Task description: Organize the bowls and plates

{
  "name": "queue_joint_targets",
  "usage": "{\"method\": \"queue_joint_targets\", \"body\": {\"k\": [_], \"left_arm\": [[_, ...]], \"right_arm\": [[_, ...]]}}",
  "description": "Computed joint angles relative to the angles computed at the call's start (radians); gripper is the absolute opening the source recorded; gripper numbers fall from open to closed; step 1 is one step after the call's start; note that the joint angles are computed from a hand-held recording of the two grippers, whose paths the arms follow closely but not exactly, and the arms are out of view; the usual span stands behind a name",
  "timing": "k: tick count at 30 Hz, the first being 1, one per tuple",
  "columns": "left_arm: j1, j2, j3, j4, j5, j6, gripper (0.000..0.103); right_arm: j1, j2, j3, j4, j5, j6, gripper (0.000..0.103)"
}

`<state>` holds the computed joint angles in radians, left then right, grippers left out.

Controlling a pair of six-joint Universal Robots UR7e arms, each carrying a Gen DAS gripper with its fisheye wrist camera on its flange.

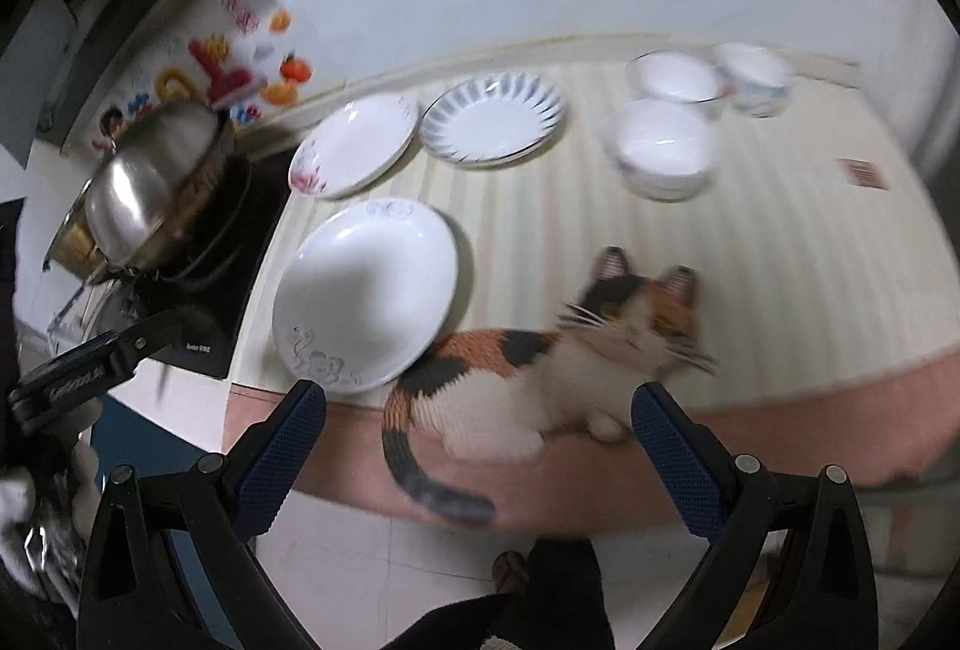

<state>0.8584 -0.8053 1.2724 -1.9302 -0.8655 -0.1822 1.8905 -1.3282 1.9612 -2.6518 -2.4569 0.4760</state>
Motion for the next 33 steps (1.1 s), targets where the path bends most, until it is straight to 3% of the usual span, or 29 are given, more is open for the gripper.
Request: {"method": "queue_joint_targets", "body": {"k": [5,10,13,15,17,21,28,33], "left_arm": [[0.073,0.161,-0.209,0.150,-0.049,-0.064,0.099],[0.118,0.271,-0.372,0.267,-0.124,-0.073,0.089],[0.133,0.326,-0.453,0.337,-0.145,-0.055,0.071],[0.138,0.343,-0.479,0.363,-0.153,-0.050,0.052],[0.142,0.349,-0.489,0.380,-0.164,-0.045,0.043],[0.141,0.334,-0.468,0.366,-0.159,-0.034,0.042],[0.127,0.289,-0.407,0.337,-0.167,-0.021,0.042],[0.104,0.260,-0.359,0.309,-0.192,-0.004,0.042]], "right_arm": [[-0.155,0.102,-0.091,-0.063,0.154,-0.172,0.100],[-0.267,0.194,-0.217,-0.001,0.292,-0.235,0.088],[-0.316,0.245,-0.286,0.050,0.355,-0.261,0.074],[-0.331,0.268,-0.326,0.100,0.387,-0.260,0.066],[-0.345,0.295,-0.361,0.129,0.418,-0.279,0.055],[-0.356,0.327,-0.402,0.183,0.443,-0.298,0.023],[-0.351,0.325,-0.395,0.180,0.434,-0.307,0.021],[-0.360,0.267,-0.339,0.184,0.446,-0.290,0.021]]}}
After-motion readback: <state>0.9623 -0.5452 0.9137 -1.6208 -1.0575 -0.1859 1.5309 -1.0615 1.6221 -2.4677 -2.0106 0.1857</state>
